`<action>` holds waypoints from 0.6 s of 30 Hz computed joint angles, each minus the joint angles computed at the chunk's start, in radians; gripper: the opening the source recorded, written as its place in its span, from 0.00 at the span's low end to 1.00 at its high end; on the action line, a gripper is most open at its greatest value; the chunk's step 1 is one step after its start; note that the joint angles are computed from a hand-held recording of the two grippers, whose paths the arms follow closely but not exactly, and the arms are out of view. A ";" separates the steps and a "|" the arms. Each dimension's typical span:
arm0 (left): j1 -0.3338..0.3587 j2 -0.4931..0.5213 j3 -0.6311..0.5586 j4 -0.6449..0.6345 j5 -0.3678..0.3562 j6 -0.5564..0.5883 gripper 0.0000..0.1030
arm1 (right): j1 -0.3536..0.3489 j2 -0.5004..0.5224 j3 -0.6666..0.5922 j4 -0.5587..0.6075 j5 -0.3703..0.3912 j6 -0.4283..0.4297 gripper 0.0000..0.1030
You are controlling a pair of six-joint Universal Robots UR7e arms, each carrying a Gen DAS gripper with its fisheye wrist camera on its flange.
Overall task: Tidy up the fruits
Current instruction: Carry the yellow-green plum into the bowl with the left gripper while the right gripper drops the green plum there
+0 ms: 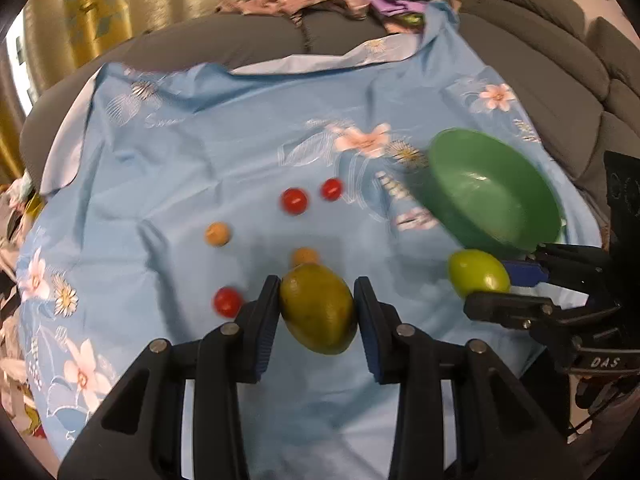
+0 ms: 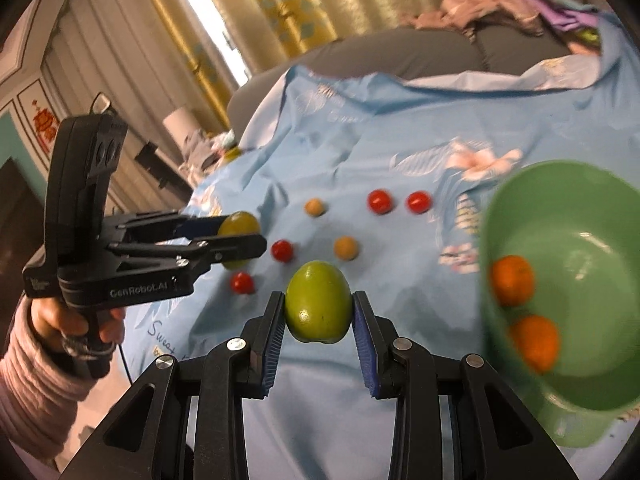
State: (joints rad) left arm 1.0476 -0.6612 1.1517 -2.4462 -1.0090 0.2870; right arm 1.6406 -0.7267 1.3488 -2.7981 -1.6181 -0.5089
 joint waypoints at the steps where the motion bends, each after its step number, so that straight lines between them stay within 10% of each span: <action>1: -0.006 0.007 -0.006 -0.004 -0.008 0.002 0.36 | -0.003 -0.008 0.008 -0.013 0.000 0.002 0.34; 18: -0.065 0.195 -0.237 0.082 -0.174 0.059 0.36 | -0.065 -0.095 0.065 -0.181 -0.054 0.062 0.34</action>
